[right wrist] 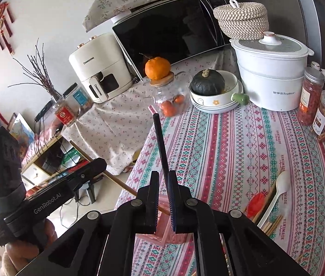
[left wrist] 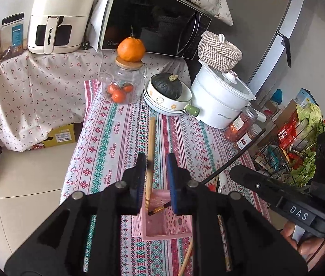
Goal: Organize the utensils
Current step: 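Carry both held sticks to the pink basket and release them inside, then grasp a loose wooden chopstick with the right tool while the left tool reaches the pile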
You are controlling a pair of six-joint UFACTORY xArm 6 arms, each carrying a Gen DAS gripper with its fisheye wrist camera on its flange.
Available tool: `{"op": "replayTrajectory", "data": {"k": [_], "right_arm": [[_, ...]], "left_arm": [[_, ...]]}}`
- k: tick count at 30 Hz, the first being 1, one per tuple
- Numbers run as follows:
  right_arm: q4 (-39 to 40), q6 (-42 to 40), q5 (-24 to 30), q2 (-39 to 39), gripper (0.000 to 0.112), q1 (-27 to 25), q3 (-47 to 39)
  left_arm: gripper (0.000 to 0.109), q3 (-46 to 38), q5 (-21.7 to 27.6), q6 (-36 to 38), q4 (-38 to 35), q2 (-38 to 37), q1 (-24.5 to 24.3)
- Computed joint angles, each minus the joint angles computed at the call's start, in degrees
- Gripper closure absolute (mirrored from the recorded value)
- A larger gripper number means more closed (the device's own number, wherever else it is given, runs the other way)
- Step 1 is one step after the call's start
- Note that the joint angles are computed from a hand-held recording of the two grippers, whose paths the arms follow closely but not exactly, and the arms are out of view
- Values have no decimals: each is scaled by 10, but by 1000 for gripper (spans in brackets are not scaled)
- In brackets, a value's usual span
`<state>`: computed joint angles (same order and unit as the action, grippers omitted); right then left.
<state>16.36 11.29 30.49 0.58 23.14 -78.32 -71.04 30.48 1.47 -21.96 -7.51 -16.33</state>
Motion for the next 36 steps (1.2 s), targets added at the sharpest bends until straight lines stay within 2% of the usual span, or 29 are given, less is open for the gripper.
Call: {"op": "replayTrajectory", "data": {"k": [1,4,9,13,16,22,31,36], "right_arm": [[8,-8,-3,-4,96,-1,3],[19,-16,-18,-21,57,-2,18],[10,-9,-30,-60,40,-10,45],[-1,-4,-28,-96,29,-18,74],[-22,0,-12,-123,24,-26,98],[-133,43,25,-173,19,-42,154],[-164,67,93,-221,19,-79,219],[-174,117,168,-216,19,-99,226]], "left_arm": [[59,4,-7,-3,5,-4,-2],[46,11,-16,0,14,-14,-7],[27,23,-8,-3,23,-33,-11],[19,39,4,-11,50,-54,-18],[14,58,18,-7,62,-74,-24],[13,84,70,25,53,-98,-30],[13,118,121,38,82,-121,-64],[13,122,136,30,109,-114,-86]]}}
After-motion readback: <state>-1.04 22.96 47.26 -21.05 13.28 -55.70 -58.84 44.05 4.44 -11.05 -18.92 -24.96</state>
